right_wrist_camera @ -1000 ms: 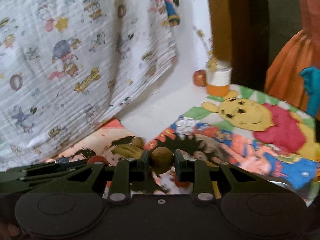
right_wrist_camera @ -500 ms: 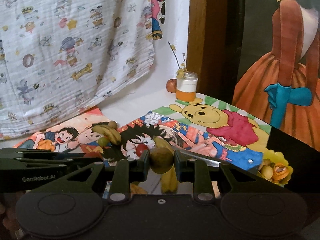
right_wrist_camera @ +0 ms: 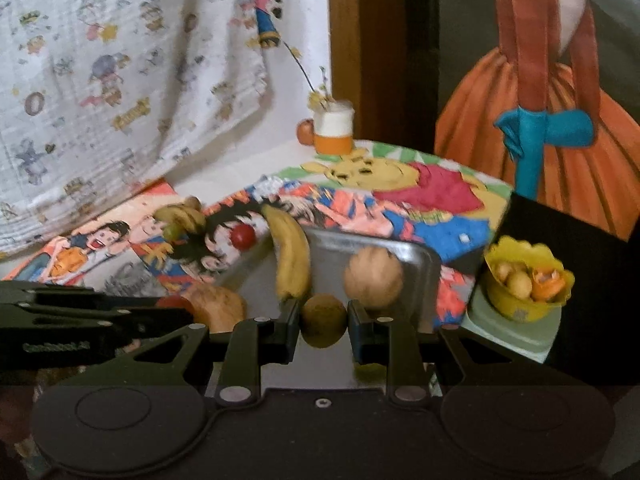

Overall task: Organize fruits
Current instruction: 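Carry the tomato over the tray with left tool while right tool carries the brown fruit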

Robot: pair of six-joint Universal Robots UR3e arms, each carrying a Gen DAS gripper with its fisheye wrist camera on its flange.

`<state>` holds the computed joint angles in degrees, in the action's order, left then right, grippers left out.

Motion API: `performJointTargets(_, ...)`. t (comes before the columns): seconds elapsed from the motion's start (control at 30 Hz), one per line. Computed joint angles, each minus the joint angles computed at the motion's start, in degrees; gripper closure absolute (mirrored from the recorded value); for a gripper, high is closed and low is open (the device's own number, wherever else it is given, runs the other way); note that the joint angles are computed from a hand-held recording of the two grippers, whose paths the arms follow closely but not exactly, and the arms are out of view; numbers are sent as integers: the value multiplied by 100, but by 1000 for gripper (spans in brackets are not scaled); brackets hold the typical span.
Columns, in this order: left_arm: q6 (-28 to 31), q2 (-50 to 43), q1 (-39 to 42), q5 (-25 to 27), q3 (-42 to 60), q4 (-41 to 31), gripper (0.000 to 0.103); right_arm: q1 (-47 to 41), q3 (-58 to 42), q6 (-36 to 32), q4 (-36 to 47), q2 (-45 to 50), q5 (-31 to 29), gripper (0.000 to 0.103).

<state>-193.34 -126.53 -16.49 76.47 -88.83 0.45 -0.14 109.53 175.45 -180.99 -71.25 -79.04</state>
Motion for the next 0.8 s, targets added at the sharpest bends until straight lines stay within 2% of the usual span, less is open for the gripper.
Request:
performJointTargets(0.4, 668, -83, -216, 8, -159, -20, 72, -121, 419, 51, -412, 248, 80, 75)
performJointTargets(0.8, 641, -355, -228, 55, 96, -170, 72, -16, 251, 52, -595, 564, -31, 75)
